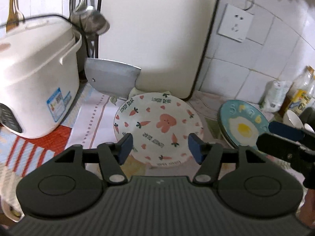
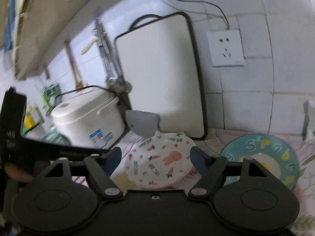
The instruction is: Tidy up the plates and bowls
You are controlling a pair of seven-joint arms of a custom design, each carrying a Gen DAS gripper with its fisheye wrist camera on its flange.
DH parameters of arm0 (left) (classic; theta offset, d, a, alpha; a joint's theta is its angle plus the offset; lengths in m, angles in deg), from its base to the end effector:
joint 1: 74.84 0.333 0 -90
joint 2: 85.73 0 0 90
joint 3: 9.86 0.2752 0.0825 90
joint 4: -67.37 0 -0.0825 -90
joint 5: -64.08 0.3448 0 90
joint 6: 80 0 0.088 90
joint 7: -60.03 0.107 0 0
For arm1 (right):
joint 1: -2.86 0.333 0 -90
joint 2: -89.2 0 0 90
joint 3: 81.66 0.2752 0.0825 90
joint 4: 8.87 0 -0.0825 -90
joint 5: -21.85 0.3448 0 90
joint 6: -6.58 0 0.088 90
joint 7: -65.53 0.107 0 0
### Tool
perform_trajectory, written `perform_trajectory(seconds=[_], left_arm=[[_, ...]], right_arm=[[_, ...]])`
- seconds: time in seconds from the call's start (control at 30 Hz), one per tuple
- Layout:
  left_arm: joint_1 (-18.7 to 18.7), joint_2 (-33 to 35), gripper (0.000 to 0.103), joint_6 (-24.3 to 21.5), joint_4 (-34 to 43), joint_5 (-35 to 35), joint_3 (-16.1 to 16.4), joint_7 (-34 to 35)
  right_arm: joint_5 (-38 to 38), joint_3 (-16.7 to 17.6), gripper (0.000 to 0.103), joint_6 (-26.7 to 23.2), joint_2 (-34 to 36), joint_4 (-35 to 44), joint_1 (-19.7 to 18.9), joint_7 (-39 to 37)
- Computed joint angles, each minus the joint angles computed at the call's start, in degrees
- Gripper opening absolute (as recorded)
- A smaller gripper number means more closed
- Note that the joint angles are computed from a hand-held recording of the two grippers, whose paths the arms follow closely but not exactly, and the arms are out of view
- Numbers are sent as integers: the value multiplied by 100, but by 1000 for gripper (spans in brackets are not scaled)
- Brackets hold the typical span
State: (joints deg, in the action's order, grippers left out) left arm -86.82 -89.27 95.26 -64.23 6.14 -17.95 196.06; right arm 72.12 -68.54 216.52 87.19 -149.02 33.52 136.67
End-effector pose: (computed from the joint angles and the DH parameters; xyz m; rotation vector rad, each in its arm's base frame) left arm 0.4954 -0.1106 0.4282 -1.6459 1.9723 -1.0703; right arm 0.3997 0.2459 0.4285 -1.5029 1.4258 -0.6167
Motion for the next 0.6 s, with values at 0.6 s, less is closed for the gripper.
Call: perform_trajectory(seconds=[0.6], left_arm=[[47, 2210, 57, 134, 1302, 2113, 497, -2275]], right_arm=[[-631, -890, 81, -386, 2241, 1427, 307, 2356]])
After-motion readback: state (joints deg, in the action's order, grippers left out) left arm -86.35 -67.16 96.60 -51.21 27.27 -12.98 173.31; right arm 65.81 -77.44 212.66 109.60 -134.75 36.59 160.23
